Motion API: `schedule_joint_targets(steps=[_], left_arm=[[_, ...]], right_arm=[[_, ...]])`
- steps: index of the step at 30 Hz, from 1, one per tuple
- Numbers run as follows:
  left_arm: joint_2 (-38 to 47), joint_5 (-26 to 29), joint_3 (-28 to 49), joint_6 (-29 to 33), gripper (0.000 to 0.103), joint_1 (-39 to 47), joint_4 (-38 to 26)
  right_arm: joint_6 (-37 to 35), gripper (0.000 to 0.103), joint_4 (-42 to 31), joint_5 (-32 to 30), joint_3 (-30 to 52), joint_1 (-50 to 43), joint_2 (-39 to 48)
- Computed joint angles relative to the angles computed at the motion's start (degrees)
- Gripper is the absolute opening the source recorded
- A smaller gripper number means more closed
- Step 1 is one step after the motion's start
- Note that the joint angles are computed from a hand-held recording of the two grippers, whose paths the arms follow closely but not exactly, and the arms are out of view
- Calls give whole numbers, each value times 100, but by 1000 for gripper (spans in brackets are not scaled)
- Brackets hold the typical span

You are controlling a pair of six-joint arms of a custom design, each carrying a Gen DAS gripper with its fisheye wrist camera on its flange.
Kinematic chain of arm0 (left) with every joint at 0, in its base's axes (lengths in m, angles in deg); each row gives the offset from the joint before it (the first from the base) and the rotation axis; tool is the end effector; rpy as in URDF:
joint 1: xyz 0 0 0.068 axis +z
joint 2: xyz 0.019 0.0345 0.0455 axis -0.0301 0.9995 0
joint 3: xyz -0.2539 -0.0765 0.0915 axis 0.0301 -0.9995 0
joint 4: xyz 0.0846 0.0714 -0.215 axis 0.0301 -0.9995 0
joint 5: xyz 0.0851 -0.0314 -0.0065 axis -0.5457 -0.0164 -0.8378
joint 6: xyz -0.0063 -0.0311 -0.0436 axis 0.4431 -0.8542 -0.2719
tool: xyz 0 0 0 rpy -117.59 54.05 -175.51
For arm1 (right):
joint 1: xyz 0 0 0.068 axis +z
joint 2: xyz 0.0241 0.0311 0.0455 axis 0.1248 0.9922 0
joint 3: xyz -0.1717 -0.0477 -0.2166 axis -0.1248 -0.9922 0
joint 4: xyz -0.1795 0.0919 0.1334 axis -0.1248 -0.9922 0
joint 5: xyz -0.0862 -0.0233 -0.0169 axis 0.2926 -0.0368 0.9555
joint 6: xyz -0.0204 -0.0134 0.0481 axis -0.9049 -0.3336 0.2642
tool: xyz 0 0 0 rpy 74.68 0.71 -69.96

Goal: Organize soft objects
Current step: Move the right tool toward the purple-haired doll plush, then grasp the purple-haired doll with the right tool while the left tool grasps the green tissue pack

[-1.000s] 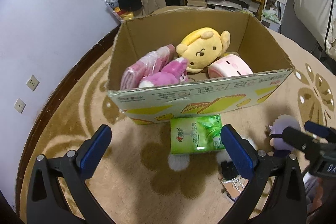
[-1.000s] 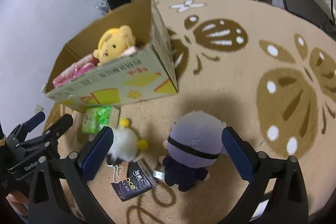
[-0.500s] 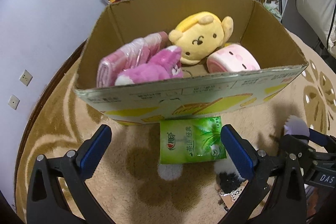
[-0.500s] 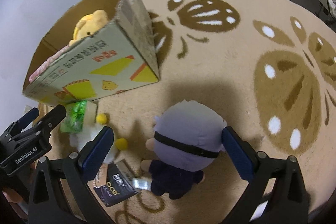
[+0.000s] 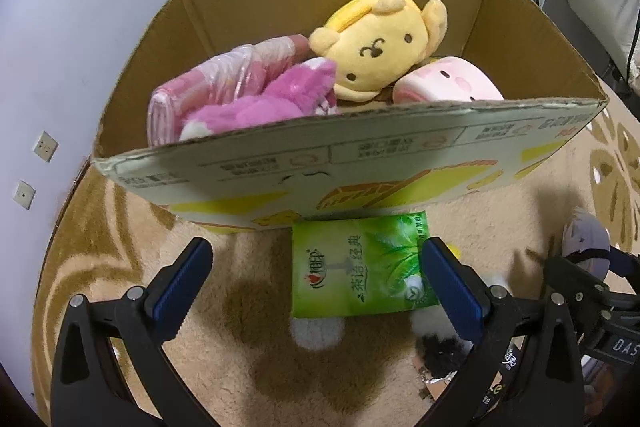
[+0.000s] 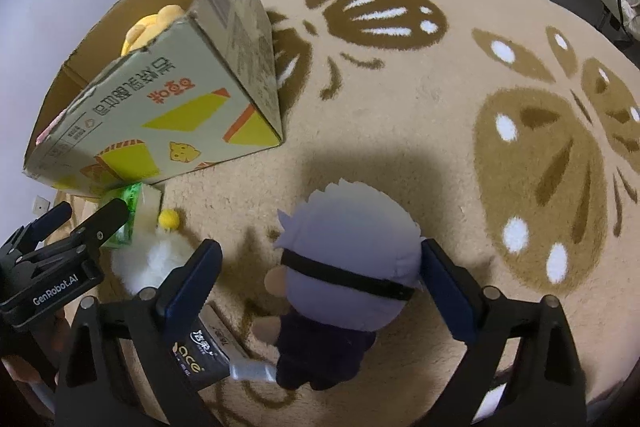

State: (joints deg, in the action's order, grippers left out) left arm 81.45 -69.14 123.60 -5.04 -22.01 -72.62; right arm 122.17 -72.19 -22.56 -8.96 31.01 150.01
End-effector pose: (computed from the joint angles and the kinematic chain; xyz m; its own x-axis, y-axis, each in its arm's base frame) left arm 0.3111 -0.1091 0.1813 -0.8710 0.1700 -0.4609 0.1529 0.9854 0.0745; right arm 0.2932 0.1270 0.2250 -0.8992 0.2926 -0.3252 0.2425 0.9521 0.1861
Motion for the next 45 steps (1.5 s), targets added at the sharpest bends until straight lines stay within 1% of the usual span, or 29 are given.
schedule_joint_targets(steps=[5,9,13,16,20,26,30,32,35,36,37,41,42,43,44,45], left_arm=[[71,12,4,99,103,-55,115],[151,-28,85,84,103,-126,108],[240,8,123,1,103,-194,143],[348,20,57,55,103,-169,303],[474,114,163,67,103,-121,243],[778,150,213,99,102,-123,384],[932,273,298,2,102,-27,412],[921,422,270,12,98,86,461],[985,628,262,-11,87,203,492],[1027,697,283,-1,80,228,485],[1032,698,274,12,75,227,480],[992,619,181,106,74,196,604],[995,598,179,121,74,196,614],[987,571,158,107,74,167,641],[946,532,150,72,74,113,627],[939,505,144,80,74,109,642]], right_arm=[[69,99,-35,-82,-40,-52,51],[60,99,-43,-66,-39,-20,60],[61,96,-52,-148,-50,-32,154],[97,96,-16,-155,-108,-10,134],[83,96,25,-145,-126,20,201],[99,96,15,-150,-93,23,241],[66,96,18,-146,-103,4,247],[87,96,42,-152,-128,3,230],[109,96,61,-178,-165,-20,185],[102,96,61,-180,-164,-26,189],[76,96,57,-179,-166,-42,192],[28,96,37,-177,-165,-68,176],[31,95,33,-187,-156,-64,175],[-4,88,7,-185,-122,-68,180],[-35,77,-29,-131,-88,-51,176],[-82,73,-43,-107,-60,-42,175]])
